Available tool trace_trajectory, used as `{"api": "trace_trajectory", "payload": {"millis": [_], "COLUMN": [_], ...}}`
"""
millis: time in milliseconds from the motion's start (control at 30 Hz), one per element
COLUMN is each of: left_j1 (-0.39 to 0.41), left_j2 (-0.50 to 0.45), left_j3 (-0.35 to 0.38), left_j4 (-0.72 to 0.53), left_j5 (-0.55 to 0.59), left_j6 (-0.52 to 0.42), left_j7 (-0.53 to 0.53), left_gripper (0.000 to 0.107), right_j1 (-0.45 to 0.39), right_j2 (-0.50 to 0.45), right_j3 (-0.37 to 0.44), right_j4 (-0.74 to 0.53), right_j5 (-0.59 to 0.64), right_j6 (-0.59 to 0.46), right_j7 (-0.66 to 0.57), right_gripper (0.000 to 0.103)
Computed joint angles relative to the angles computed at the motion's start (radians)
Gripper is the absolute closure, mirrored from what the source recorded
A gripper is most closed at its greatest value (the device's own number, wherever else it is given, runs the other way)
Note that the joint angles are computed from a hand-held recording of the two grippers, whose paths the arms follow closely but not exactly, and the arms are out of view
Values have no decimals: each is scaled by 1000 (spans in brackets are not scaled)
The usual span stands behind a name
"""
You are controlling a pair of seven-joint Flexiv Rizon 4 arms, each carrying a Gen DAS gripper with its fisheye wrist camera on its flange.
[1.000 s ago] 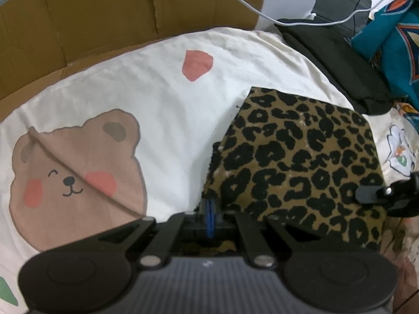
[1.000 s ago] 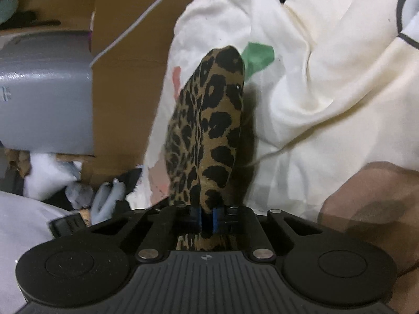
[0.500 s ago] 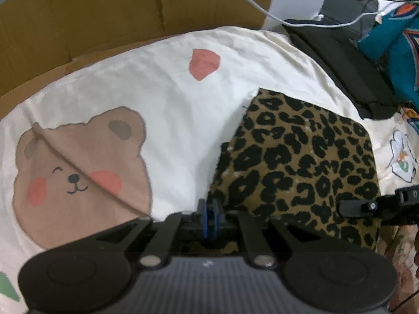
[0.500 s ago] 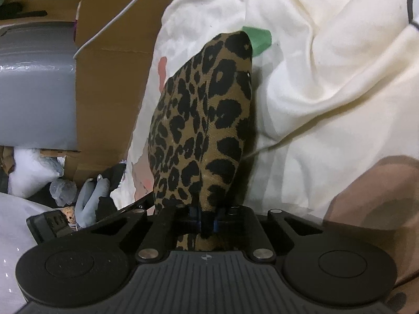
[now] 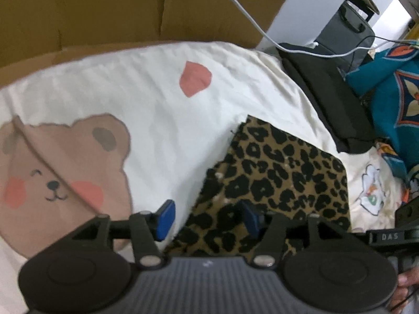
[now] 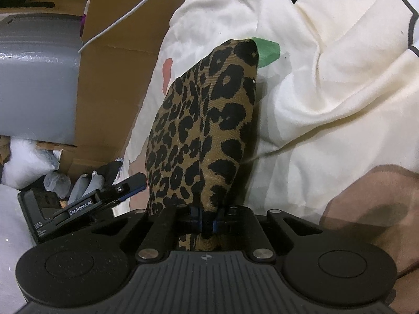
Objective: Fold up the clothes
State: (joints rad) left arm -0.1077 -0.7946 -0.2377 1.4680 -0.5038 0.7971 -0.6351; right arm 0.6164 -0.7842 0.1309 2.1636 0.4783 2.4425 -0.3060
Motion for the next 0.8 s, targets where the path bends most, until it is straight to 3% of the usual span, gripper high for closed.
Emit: {"api": "trace_trajectory", "payload": {"millis": [133, 467, 800], "left_j1": [24, 29, 36], "left_j2": [-25, -32, -25], "left_j3": [-12, -15, -13], "left_j4": [-23, -3, 14], "left_j5": [-48, -59, -84], "left_j6": [-92, -85, -120], "left_j7": [-53, -5, -14], "left_gripper": [44, 44, 55], "right_j1": [2, 15, 29], "right_j2": [1, 14, 30], "right_j3": [-3, -20, -30], "right_j4": [-4, -5, -3], "right_j5": [3, 14, 58], "right_j6": [-8, -30, -38], "right_j7": [-3, -27, -62], "right_gripper": [98, 98, 98]}}
